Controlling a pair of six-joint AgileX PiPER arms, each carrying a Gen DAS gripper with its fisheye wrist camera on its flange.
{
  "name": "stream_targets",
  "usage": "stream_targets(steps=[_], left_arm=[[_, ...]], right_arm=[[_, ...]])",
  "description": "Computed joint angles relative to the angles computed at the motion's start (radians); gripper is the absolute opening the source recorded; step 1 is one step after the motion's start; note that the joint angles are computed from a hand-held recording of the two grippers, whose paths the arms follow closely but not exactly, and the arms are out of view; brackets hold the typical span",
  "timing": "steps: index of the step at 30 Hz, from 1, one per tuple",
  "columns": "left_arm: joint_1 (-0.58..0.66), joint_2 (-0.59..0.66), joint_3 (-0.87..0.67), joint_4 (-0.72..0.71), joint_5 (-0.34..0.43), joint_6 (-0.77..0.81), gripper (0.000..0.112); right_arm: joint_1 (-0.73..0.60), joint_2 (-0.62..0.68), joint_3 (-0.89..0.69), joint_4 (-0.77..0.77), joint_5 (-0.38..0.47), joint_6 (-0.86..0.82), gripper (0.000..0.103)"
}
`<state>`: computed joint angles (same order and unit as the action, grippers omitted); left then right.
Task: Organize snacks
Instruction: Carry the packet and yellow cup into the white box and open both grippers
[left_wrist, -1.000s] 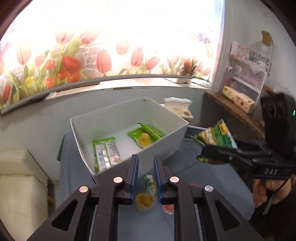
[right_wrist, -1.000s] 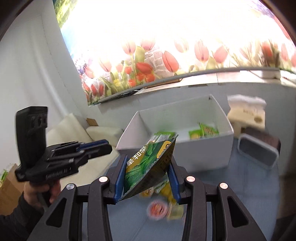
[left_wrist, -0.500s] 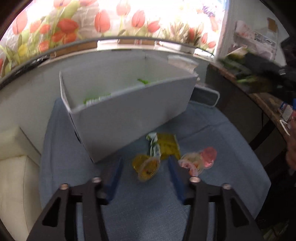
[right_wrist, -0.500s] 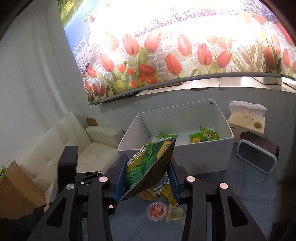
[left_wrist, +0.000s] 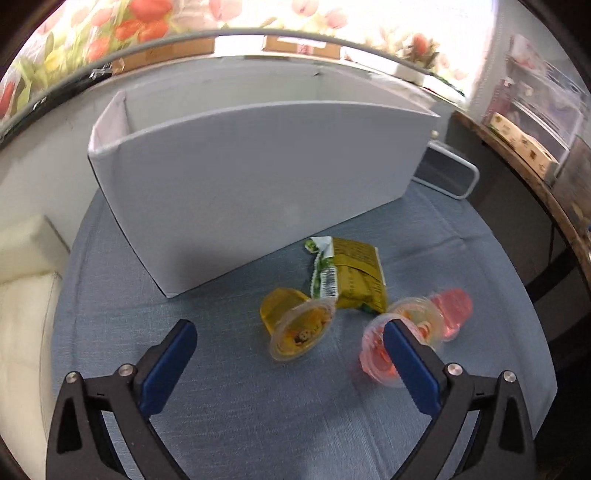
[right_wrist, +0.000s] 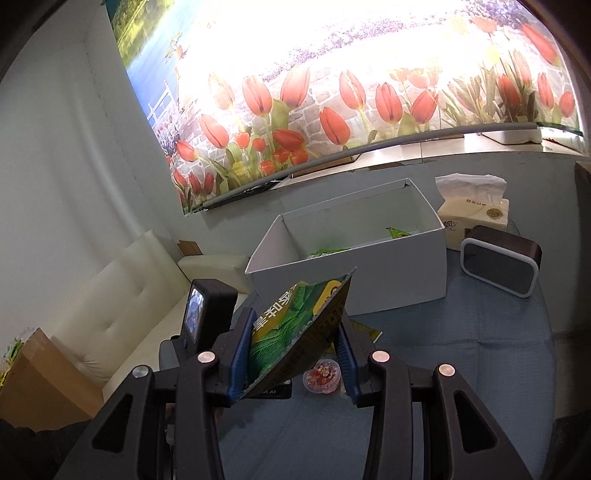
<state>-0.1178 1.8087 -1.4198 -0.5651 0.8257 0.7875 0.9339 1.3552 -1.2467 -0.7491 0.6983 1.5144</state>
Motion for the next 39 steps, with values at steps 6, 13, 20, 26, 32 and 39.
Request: stream_targets(steps=[6,13,20,26,32,39], left_arm=[[-0.038,0.045,-0.041,0.07,-0.026,-0.093,0.103],[-0.015,0.126,-0.127,0.023,0.028,-0.097,0.103],[-0.008,0.141,-0.153,0.014,0.063,-0.05,0.051],[-0.02,0.112,-0.114,-0.011,0.057,0.014,0.051],[0.029,0.0,-0.05,-0.085,0.079,0.103,0.051],[0.083,-0.033,-0.235,-0.162,0.224,0.07,0.051]], right_arm=[[0.021,-0.037,0.071,-0.041,-0.003,0.098,0.045],[0.029,-0.055,0.115,-0.062,-0.018,0.155,0.045],[0.025,-0.059,0.136,-0.067,-0.038,0.178,0.045],[0.037,-0.051,0.138,-0.081,-0.037,0.195,0.045],[0.019,-0.04,0.123,-0.055,-0.049,0.156,0.045],[-0.103,0.037,-0.012,0.103,-0.083,-0.109,0.045]])
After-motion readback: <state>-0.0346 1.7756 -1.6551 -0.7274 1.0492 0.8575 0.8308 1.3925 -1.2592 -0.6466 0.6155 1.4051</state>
